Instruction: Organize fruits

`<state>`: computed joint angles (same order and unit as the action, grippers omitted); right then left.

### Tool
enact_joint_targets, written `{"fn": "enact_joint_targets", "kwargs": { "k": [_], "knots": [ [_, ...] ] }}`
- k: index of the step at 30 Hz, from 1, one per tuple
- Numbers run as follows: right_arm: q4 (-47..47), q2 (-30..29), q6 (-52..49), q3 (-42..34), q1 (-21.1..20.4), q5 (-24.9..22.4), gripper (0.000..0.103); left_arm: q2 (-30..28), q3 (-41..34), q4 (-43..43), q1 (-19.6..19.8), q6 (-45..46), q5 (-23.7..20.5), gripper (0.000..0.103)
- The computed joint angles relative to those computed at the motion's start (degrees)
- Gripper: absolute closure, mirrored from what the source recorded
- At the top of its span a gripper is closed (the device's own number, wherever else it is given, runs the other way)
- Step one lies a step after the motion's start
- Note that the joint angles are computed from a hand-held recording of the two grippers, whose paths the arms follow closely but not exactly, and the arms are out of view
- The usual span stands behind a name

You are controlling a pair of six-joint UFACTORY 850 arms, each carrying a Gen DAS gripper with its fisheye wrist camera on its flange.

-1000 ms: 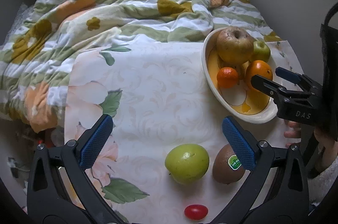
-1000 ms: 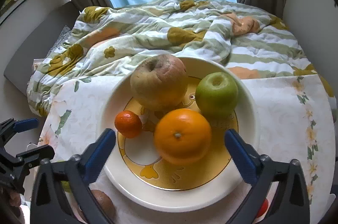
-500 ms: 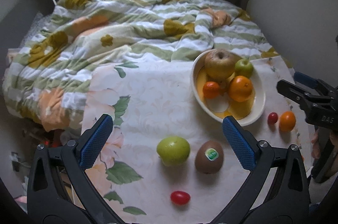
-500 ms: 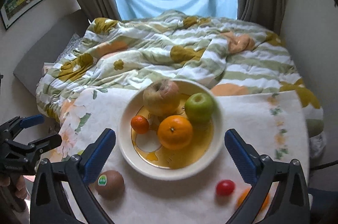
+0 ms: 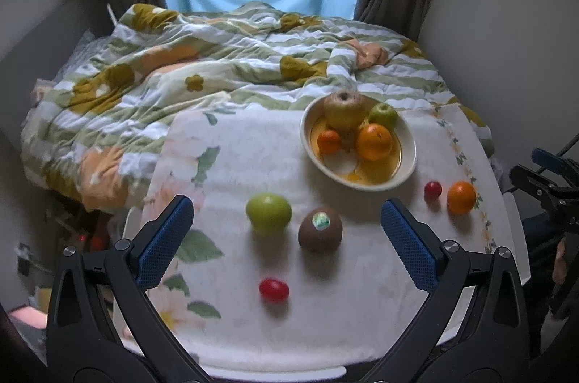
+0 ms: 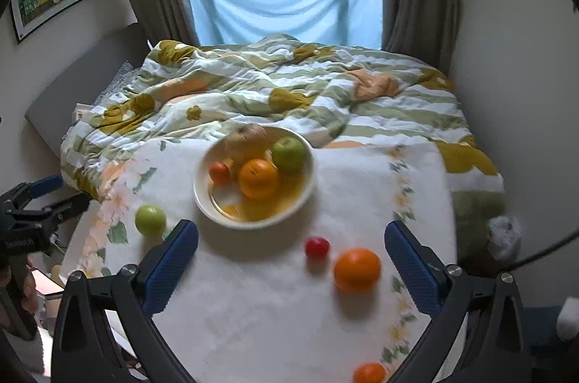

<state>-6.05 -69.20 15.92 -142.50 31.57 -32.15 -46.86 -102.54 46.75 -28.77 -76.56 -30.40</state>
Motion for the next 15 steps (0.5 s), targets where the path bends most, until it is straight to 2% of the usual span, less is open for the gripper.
{"fn": "enact_joint_targets", "kwargs": {
  "k": [2,5,8,15],
  "knots": [
    [-2.86,4.52,2.60,8.74,0.01,3.36,0.000,0.70,1.89,0.90,-0.63,-2.14,-0.31,0.000],
    [-2.89,8.81,3.81,17.83,-0.44,6.90,0.000,1.16,4.08,1.41,-1.28,-3.91,-0.42,0.000],
    [-3.00,11.45,5.76,24.19,-0.81,9.22,0.000,1.23,5.79,1.26,-1.58,-4.71,0.19,0.000],
    [-11.58,14.98,17.78,34.65,-0.71,13.99,0.000,0.30,9.23,2.48,-1.18,-6.37,3.00,0.000]
  ]
}}
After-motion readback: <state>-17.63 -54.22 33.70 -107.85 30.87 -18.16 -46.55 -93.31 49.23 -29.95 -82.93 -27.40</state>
